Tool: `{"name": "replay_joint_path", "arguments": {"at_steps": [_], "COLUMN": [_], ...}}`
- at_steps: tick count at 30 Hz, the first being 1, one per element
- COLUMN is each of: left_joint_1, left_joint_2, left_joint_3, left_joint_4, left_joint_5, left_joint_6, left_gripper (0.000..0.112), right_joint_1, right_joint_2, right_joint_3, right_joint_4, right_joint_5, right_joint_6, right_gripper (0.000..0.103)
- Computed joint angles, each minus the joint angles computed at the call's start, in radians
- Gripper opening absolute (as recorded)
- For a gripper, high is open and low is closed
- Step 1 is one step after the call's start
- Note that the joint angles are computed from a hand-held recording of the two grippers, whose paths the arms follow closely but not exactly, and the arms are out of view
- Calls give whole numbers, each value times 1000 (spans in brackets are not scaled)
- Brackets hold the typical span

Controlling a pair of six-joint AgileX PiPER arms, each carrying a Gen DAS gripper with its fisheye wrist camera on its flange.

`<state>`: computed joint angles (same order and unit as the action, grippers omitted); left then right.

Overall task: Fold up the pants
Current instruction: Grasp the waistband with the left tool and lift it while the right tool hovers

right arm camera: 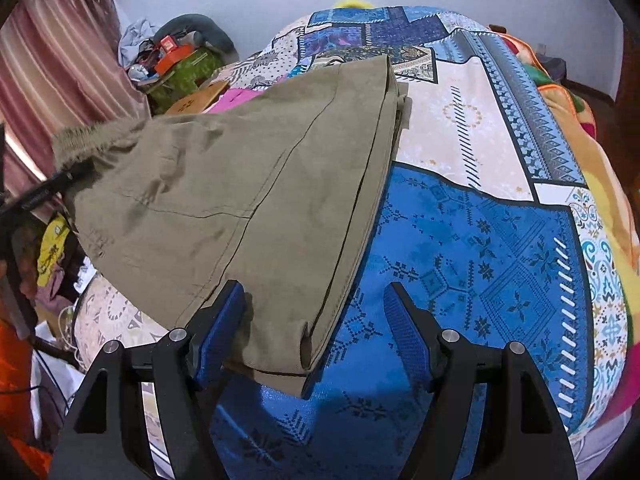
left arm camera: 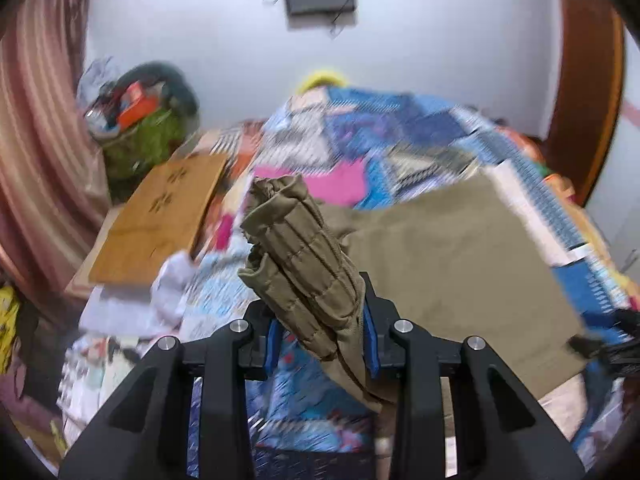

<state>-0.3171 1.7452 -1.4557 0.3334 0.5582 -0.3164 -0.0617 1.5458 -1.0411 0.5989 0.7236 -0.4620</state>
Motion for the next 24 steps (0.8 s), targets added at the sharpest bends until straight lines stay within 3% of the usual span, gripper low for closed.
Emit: {"name": "replay_joint_path", "arguments": {"at_steps": [10, 20, 24], "left_joint_1": [-129, -232, -265], "left_joint_2": [29, 209, 274], "left_joint_3": [-166, -341, -402], "left_joint_4": [-320, -491, -482], "left_joint_5": [27, 198, 276], "left_joint_6": [327, 486, 479], "left_gripper": [33, 32, 32], "right_joint_1": [0, -32, -74], "right_joint_2": [-18, -104, -135], "right_joint_3": [19, 42, 53], "right_joint_4": [6, -24, -35], "right_joint_5": [-16, -9, -3], "right_joint_6": [2, -5, 0], "right_gripper": [69, 69, 69]}}
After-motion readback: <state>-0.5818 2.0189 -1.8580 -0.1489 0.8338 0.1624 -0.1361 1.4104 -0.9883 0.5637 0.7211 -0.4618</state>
